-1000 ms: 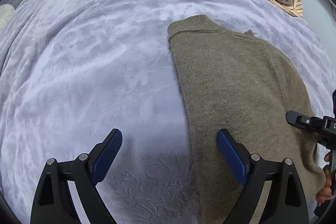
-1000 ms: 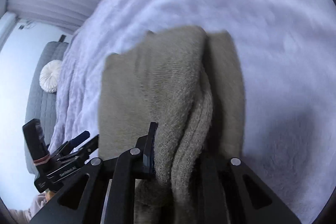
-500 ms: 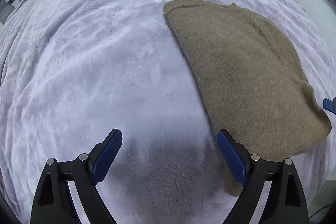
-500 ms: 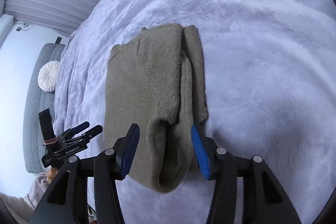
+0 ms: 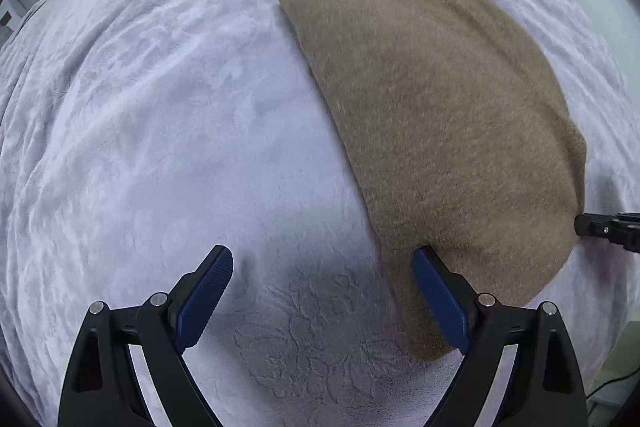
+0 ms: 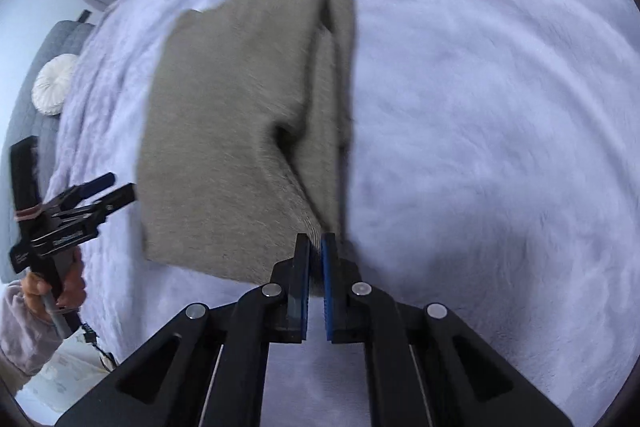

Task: Fold small clothes
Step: 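Tuck and straighten the folded bundle's edge with the right gripper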

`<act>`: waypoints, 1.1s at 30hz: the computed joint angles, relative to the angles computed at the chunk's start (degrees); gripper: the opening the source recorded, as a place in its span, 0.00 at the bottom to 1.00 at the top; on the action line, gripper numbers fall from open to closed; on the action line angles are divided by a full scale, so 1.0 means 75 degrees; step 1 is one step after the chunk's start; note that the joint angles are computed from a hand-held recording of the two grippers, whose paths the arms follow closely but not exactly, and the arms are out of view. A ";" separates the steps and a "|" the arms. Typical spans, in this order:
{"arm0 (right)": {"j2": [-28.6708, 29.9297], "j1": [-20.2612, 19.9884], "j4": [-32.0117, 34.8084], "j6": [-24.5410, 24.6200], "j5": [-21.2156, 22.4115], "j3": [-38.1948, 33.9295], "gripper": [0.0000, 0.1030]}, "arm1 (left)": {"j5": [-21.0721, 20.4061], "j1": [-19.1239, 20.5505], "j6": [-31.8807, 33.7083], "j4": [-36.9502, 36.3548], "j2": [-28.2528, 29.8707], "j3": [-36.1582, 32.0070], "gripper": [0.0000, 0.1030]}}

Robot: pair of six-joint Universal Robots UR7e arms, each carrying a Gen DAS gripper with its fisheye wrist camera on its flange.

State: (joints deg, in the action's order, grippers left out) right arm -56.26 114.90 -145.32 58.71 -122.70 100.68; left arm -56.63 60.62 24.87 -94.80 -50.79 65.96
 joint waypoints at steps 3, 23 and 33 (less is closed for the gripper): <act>-0.0162 0.0126 -0.0477 0.0354 -0.0253 0.0299 0.18 | 0.0236 -0.0030 0.0402 -0.0708 -0.0307 0.0676 0.90; 0.0252 -0.0644 0.0039 -0.1346 -0.1338 -0.1183 0.07 | -0.0067 -0.0086 -0.0498 -0.0315 -0.0115 0.0057 0.90; -0.0065 0.0182 -0.0562 -0.1058 -0.1589 -0.0841 0.19 | -0.0941 -0.0154 -0.1012 0.0157 0.0537 -0.1394 0.90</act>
